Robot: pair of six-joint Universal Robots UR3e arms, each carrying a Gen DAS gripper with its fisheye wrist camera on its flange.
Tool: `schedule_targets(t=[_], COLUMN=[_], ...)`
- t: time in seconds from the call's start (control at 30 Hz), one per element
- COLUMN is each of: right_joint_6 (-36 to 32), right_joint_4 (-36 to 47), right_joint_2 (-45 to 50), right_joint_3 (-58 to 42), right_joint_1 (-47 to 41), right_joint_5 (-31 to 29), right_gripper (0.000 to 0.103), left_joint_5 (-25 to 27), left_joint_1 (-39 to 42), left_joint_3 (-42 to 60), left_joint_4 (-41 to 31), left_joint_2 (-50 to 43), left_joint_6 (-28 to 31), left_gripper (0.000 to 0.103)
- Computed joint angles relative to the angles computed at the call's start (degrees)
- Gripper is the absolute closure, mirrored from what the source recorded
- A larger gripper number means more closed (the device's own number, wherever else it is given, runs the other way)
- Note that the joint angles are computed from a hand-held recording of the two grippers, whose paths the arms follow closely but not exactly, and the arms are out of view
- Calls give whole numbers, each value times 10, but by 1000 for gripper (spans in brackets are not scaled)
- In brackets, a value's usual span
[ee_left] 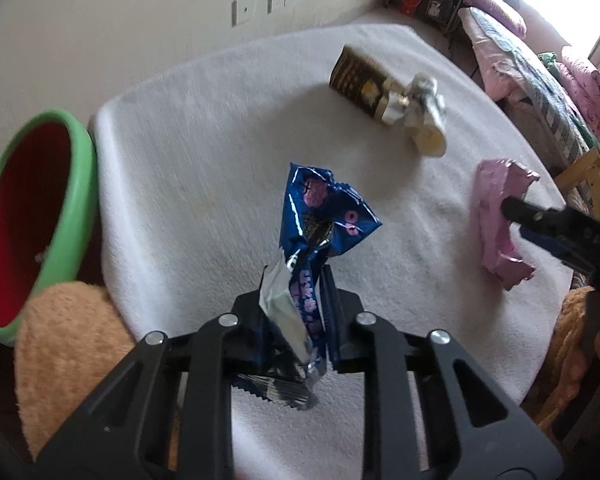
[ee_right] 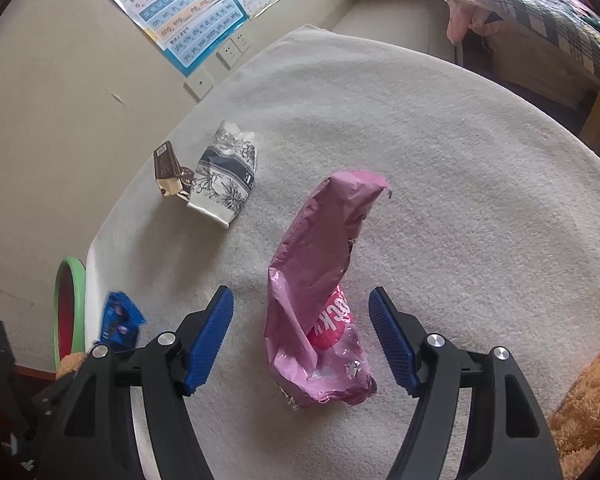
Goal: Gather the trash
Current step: 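Carry the blue bag and pink wrapper with both tools over the red bin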
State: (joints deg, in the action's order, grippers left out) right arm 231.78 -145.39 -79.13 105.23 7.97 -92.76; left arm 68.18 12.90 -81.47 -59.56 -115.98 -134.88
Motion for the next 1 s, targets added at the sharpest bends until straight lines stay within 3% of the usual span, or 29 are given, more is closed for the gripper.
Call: schedule_targets(t=[0.17, 0.27, 0.3, 0.33, 0.37, 0.4, 0.5, 1.0], right_joint_6=[-5, 12, 18, 23, 25, 26, 10, -1], right_joint_4=[0, -42, -55, -64, -71, -74, -43, 66], right_joint_2=[10, -1, -6, -11, -13, -15, -14, -14], right_joint_3=[-1, 40, 53, 66, 76, 79, 50, -109], right_joint_1=[-2, -22, -28, -35, -41, -42, -28, 80], right_joint_5=[19, 56, 66, 78, 90, 94, 76, -51], right_gripper=[35, 36, 39, 52, 58, 58, 65, 65], left_joint_5=[-18, -19, -20, -20, -21, -22, -24, -63], left_joint_1=[18, 28, 31, 32, 35, 40, 51, 92], left_joint_3=[10, 12, 15, 24, 26, 29, 37, 79], left_joint_4=[-27, -36, -39, -43, -45, -47, -49, -66], left_joint_2=[20, 29, 29, 26, 27, 27, 27, 30], left_joint_6=[-2, -4, -7, -13, -15, -18, -25, -32], left_gripper=[81, 81, 81, 81, 81, 81, 81, 81])
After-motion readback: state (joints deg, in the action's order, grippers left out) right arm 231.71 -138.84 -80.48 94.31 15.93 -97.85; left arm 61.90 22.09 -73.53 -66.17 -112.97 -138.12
